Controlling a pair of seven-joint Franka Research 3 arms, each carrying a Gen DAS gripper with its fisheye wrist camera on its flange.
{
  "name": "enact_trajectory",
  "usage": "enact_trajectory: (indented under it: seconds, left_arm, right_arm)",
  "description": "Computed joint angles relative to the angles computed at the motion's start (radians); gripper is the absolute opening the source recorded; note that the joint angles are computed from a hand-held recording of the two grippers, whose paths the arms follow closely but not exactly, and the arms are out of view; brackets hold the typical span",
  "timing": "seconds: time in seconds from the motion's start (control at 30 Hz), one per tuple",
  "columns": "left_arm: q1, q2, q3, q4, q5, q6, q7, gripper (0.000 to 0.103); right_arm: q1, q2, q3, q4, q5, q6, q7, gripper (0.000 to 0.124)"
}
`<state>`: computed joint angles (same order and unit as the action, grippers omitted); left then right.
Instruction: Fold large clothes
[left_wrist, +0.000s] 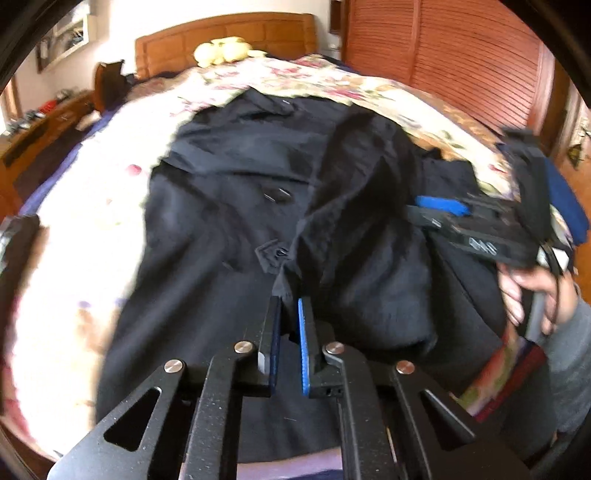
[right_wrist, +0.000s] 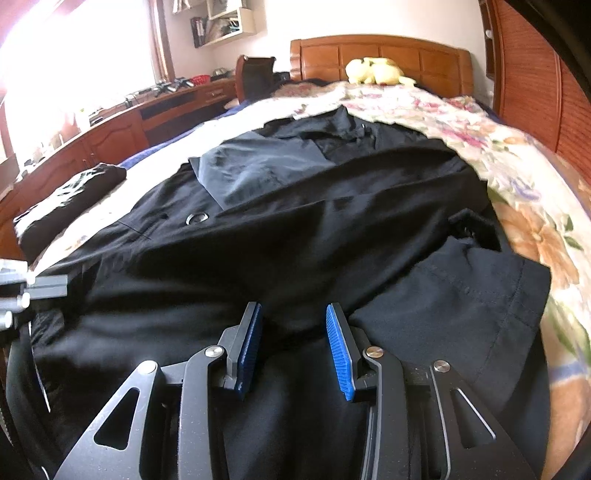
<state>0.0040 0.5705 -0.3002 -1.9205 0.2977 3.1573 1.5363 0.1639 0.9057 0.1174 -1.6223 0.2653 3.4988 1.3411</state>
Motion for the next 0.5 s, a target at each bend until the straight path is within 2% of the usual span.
enact_trajectory:
  seconds: [0.07, 0.1, 0.2, 0.27, 0.3, 0.4, 0.43, 0.5]
  left_arm:
    - [-0.075, -0.021, 0.093, 0.015, 0.002, -0.009, -0.051, 0.01]
    - [-0.079, -0.025, 0.1, 0.029, -0.003, -0.031, -0.066, 0.01]
    - [-0.02, -0.023, 0.041, 0.067, -0.053, -0.106, -0.071, 0.014]
    - [-0.005, -0.028, 0.029, 0.073, -0.072, -0.109, -0.069, 0.02]
    - [-0.006, -0.029, 0.03, 0.074, -0.075, -0.107, -0.068, 0.027]
    - [0.022, -0.03, -0.002, 0.078, -0.092, -0.117, -0.036, 0.03]
    - [0.026, -0.033, -0.007, 0.073, -0.095, -0.111, -0.025, 0.036]
    - [0.045, -0.032, -0.025, 0.065, -0.1, -0.093, 0.003, 0.036]
  right_arm:
    - [-0.025, -0.004, 0.029, -0.018, -0.033, 0.029, -0.002, 0.037]
    - [-0.038, -0.005, 0.043, -0.025, -0.051, 0.036, -0.001, 0.037]
    - [-0.049, -0.003, 0.053, -0.034, -0.075, 0.052, 0.006, 0.037]
    - [-0.061, 0.001, 0.062, -0.032, -0.092, 0.049, 0.013, 0.038]
    - [-0.067, 0.001, 0.065, -0.033, -0.096, 0.043, 0.018, 0.038]
    - [-0.062, 0.004, 0.057, -0.021, -0.085, 0.025, 0.03, 0.037]
    - [-0.061, 0.003, 0.056, -0.022, -0.085, 0.023, 0.032, 0.037]
    - [-0.07, 0.01, 0.065, -0.01, -0.095, 0.008, 0.035, 0.037]
